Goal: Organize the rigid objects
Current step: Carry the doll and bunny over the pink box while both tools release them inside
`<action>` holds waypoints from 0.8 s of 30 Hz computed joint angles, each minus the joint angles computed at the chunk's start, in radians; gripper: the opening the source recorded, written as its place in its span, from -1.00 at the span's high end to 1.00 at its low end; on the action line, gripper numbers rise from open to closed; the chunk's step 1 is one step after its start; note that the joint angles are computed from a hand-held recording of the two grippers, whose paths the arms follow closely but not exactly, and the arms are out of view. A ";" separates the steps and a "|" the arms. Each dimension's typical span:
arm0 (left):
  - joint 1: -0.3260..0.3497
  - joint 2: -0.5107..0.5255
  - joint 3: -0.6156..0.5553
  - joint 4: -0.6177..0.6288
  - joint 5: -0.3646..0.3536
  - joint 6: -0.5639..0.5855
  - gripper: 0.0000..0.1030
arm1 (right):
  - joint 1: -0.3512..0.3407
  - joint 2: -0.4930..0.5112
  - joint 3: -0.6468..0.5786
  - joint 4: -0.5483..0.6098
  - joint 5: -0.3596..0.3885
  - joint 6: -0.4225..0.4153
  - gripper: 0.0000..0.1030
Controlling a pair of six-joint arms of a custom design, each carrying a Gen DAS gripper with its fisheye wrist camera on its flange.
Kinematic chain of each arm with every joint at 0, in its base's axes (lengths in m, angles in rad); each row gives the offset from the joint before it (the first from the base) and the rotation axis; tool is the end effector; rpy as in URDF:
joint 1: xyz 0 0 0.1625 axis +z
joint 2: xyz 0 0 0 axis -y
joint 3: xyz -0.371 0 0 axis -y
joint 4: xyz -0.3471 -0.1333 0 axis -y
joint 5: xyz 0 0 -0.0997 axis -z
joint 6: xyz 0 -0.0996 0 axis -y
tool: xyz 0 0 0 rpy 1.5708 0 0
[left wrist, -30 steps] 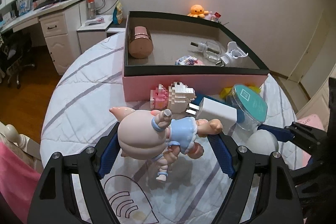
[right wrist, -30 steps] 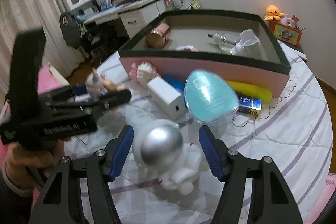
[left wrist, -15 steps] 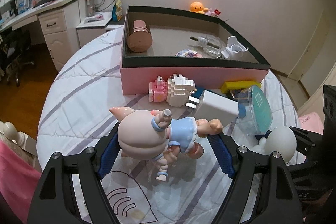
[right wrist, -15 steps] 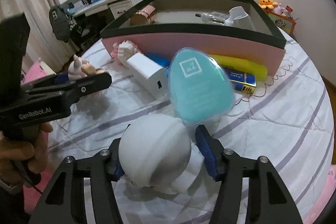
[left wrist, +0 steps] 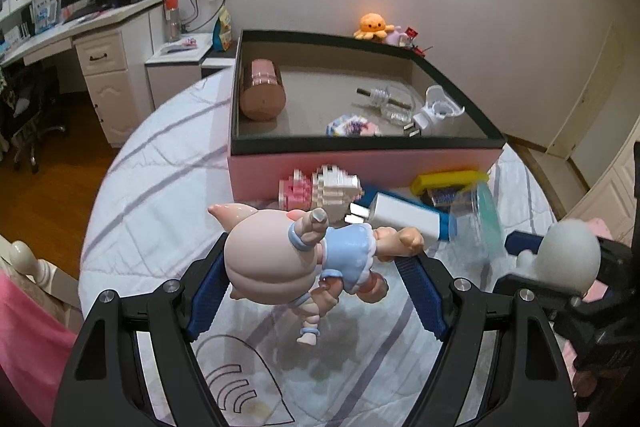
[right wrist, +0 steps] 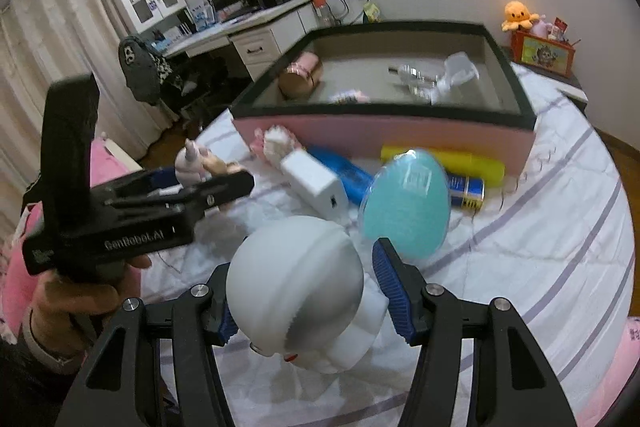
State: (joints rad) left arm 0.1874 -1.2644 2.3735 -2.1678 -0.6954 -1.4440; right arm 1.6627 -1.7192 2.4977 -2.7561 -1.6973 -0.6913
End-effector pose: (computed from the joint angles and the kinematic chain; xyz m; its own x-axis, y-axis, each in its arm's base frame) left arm -0.2774 -0.2661 0.1010 -0.8179 -0.0726 -0.5707 0.3566 0.7145 -0.6020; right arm 0.1499 -0.3105 0.2344 -0.7108 -0.6149 0.3415 -0.6976 0.6782 -0.2310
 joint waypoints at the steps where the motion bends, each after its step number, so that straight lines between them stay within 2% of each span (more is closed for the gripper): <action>1: 0.000 -0.002 -0.006 0.009 0.006 0.000 -0.56 | 0.005 0.002 -0.015 0.008 0.010 0.002 -0.16; 6: 0.019 -0.017 -0.043 0.025 0.061 0.052 -0.56 | 0.026 0.034 -0.082 0.001 0.042 0.007 -0.16; 11: 0.066 -0.005 -0.102 -0.013 0.145 0.175 -0.56 | 0.069 0.140 -0.196 -0.067 0.040 0.013 -0.16; 18: 0.161 0.066 -0.186 -0.218 0.209 0.438 -0.56 | 0.089 0.308 -0.357 -0.136 -0.002 0.050 -0.16; 24: 0.257 0.157 -0.260 -0.407 0.200 0.630 -0.56 | 0.079 0.427 -0.472 -0.136 -0.043 0.076 -0.16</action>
